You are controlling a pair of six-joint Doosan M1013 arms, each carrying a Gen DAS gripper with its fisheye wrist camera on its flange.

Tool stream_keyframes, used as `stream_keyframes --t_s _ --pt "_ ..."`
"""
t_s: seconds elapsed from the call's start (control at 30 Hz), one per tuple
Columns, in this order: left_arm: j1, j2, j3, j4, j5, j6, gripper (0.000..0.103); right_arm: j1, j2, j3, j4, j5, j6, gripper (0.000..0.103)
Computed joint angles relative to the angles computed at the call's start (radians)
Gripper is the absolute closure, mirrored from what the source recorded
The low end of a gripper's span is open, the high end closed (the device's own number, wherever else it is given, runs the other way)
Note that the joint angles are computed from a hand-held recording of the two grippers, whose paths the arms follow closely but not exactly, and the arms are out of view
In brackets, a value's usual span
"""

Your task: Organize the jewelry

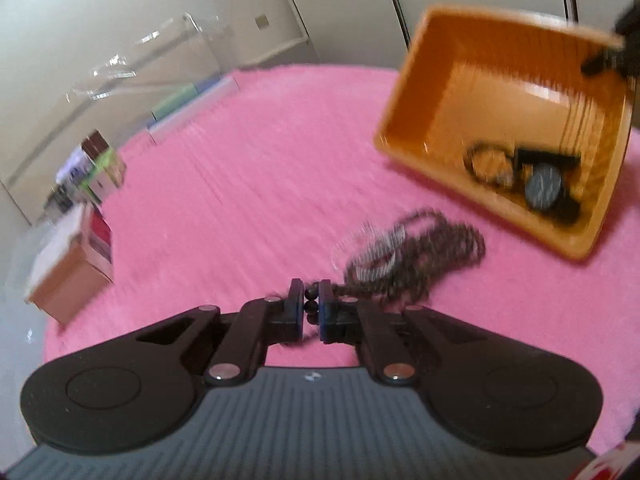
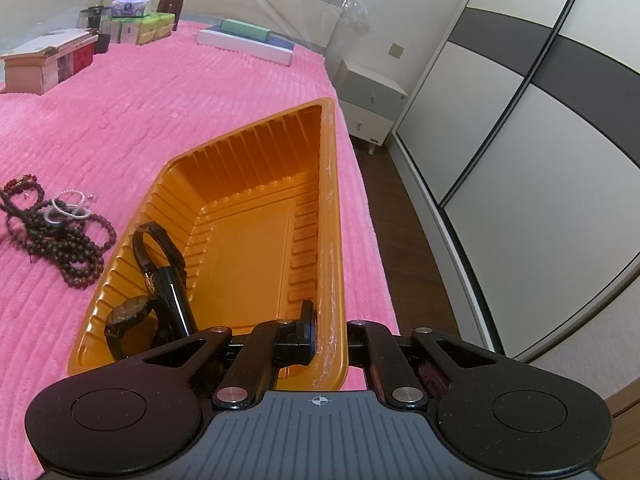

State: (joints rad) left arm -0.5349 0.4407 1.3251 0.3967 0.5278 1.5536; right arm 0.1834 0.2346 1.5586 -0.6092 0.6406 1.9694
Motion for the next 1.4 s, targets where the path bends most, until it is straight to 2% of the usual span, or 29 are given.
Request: stream_keyframes --t_s 0.1,0.5,0.67,0.97,1.4 --pt "0.009 -0.018 -0.028 -0.042 -0.006 0.055 0.097 -0.001 -0.001 0.002 0.000 -0.002 0.000 0.098" --pt "0.025 -0.074 -0.091 -0.007 -0.036 0.106 0.097 0.008 -0.002 0.006 -0.028 -0.001 0.023 0.098" --pt "0.031 -0.082 -0.127 -0.048 -0.041 0.172 0.097 0.008 -0.001 0.002 -0.028 0.002 0.021 0.098" --pt "0.023 -0.073 -0.224 -0.089 -0.033 0.274 0.097 0.007 0.002 -0.002 -0.027 0.001 0.020 0.098" --pt "0.004 -0.006 -0.432 -0.217 0.051 0.417 0.097 0.005 0.001 -0.001 -0.017 -0.004 0.018 0.098"
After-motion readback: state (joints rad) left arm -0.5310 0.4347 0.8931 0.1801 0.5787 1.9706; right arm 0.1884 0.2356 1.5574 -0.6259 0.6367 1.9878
